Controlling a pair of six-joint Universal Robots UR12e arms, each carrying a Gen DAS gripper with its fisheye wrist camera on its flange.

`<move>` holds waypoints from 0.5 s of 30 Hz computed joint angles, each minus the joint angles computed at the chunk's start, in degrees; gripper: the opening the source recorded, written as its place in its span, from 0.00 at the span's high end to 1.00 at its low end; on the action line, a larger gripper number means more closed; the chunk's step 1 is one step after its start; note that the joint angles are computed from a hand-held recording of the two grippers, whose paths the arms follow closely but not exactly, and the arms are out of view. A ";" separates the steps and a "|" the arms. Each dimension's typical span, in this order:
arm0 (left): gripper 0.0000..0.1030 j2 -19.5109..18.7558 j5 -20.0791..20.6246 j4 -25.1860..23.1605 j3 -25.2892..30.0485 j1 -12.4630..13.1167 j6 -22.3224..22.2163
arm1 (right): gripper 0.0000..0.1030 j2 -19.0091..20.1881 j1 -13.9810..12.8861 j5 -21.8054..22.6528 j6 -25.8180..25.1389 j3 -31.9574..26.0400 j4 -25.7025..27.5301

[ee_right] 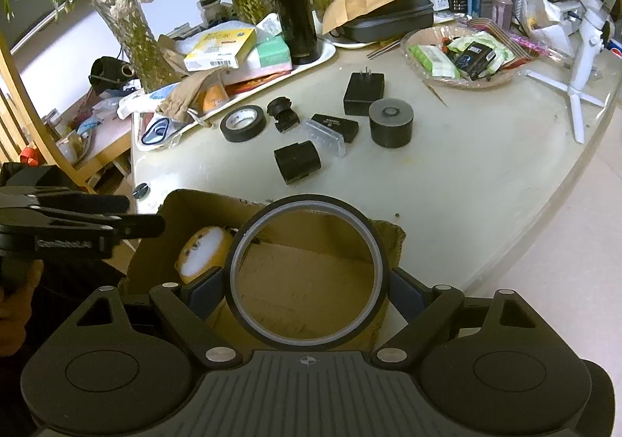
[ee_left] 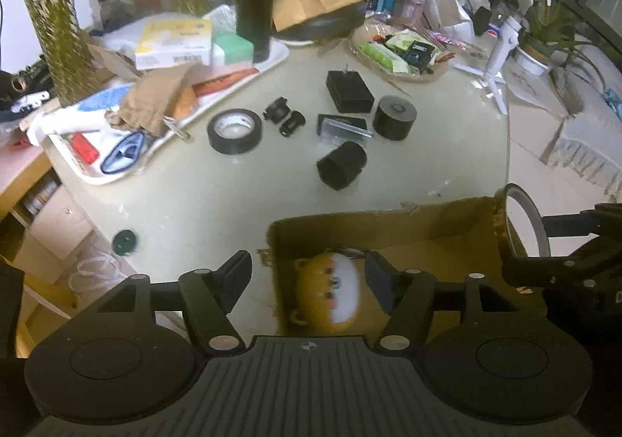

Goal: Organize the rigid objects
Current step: 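Lower the dog toy into the box with the left tool while the right tool carries the ring over, then lower the ring into the box beside the toy and open the right tool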

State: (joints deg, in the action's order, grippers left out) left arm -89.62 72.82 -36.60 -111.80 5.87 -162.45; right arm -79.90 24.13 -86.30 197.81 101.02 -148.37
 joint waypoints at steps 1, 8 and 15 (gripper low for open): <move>0.38 0.14 -0.05 0.19 -0.17 0.08 0.18 | 0.12 0.11 0.01 0.13 -0.10 -0.10 0.18; 0.38 1.15 0.00 3.45 -1.88 0.85 0.39 | 0.12 1.04 0.34 0.62 -0.80 -1.15 1.42; 0.38 1.27 -0.24 4.03 -2.60 1.23 0.25 | 0.12 2.28 0.54 1.15 -2.02 -2.45 2.75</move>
